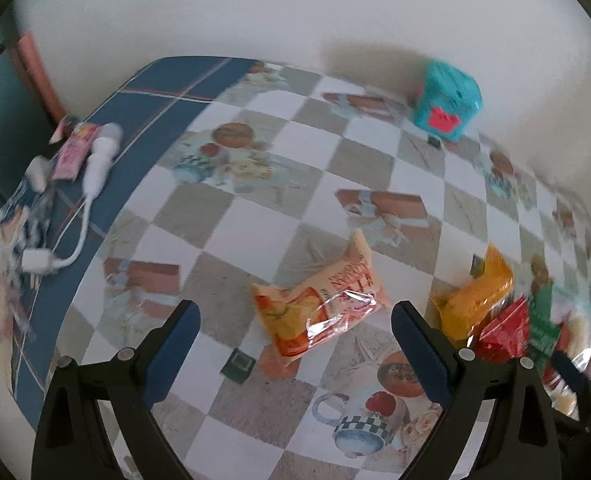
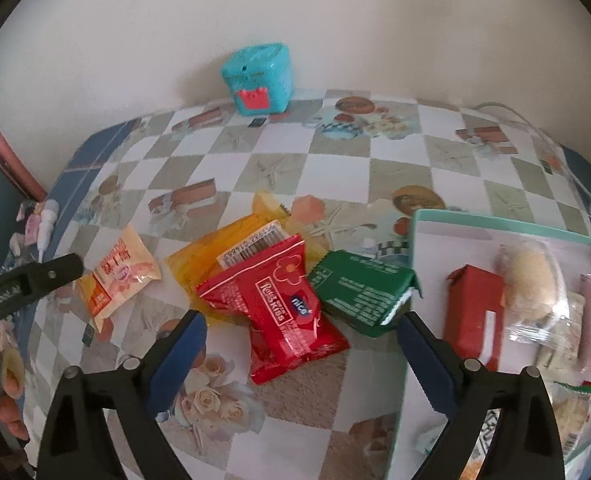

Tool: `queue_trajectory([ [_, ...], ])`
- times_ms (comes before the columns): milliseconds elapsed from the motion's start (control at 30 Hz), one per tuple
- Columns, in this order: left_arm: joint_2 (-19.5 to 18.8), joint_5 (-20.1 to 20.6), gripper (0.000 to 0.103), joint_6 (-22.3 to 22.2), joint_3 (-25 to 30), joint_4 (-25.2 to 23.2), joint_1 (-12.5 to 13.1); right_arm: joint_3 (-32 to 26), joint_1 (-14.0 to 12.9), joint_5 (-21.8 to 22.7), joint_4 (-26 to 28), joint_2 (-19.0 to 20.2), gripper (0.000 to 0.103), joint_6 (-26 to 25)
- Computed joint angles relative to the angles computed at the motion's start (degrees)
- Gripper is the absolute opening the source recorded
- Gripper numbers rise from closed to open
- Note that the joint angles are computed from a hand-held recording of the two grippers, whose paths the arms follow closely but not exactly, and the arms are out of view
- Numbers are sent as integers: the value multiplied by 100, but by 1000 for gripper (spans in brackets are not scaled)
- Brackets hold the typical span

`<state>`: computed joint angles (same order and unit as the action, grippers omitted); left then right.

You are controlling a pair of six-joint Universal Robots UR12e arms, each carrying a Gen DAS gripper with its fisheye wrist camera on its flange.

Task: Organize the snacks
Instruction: 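Withdraw both open grippers from the tray toward the remaining snacks, then grasp the orange bread bag with the left gripper while the right grasps the red Rose Kiss pack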

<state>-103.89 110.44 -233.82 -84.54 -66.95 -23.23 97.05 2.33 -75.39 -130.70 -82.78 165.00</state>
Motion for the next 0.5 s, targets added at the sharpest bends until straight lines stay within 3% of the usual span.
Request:
queue_trajectory([
  [200,-207,7,96,374,143,-199,4,-48,50,-40,191,114,93,-64],
  [500,-421,177,96,747,267,-468,13,-10,190,-496,-142,191,93,-244],
])
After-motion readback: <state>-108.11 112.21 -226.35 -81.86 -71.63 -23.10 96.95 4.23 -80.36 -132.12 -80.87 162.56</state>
